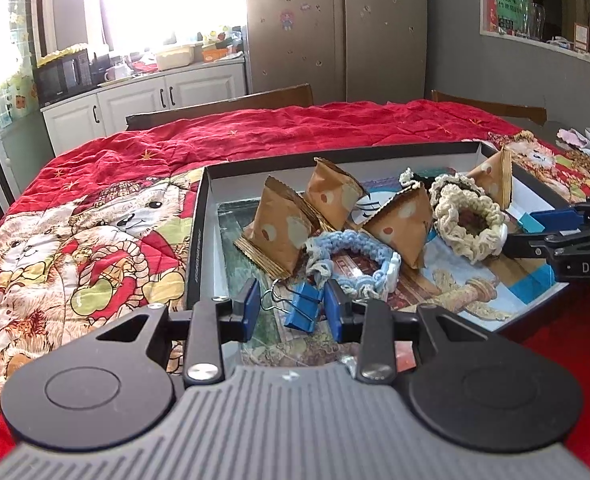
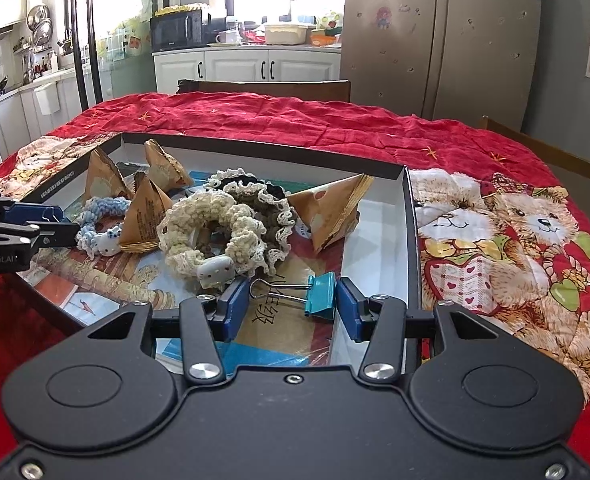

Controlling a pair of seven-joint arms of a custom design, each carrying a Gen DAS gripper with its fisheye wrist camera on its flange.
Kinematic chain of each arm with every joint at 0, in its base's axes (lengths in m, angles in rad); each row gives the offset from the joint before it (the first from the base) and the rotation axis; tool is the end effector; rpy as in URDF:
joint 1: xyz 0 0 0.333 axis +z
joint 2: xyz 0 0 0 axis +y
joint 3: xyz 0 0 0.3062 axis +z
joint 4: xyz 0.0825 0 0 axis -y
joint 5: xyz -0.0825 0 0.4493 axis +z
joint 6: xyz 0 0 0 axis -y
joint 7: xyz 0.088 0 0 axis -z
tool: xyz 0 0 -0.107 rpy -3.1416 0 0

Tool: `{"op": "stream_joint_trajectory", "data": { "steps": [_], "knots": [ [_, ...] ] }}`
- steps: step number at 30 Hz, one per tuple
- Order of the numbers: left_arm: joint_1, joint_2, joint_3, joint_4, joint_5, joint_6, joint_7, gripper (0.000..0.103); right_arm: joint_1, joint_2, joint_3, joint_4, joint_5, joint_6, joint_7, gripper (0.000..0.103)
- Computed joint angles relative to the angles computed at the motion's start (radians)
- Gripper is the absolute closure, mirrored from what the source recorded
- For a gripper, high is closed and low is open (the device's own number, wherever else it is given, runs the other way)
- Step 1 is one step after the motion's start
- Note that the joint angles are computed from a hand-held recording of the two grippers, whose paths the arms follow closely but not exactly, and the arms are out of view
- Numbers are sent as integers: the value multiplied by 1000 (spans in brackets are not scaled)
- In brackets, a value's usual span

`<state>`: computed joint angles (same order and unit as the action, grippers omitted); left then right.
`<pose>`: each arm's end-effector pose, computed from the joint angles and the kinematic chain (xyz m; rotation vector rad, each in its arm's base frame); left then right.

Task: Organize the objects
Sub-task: 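Open both tools to drop the binder clips into the box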

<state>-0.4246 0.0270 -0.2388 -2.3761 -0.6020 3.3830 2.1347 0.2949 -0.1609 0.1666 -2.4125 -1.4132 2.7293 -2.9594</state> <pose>0.4940 -0.3060 0.3605 -1.1697 2.1305 -1.0470 0.4680 0.2736 0.3483 -1.6419 1.7474 -0.8745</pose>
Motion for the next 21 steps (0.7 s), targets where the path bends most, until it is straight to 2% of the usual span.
{"op": "stream_joint_trajectory", "data": {
  "steps": [2,6,9,14,16,20,21],
  "knots": [
    [-13,-1,7,7,-46,-11,47,64,-1,0,-5,1,21,10,-22,56],
    [-76,1,45,38,-238,-31,232,64,-6,2,-6,3,41,19,-47,56],
    [-93,2,58,44,-269,-35,259,58,-9,2,-5,3,50,22,-58,56],
    [-110,4,74,49,-281,-37,269,56,-12,3,-4,4,59,25,-69,55],
    [-86,1,58,37,-217,-39,209,49,-13,4,-4,5,65,23,-75,52],
    [-94,0,66,38,-219,-40,209,48,-14,6,-3,7,67,27,-81,47],
    [-74,-2,53,30,-170,-41,164,47,-15,7,-4,8,67,29,-83,46]
  ]
}}
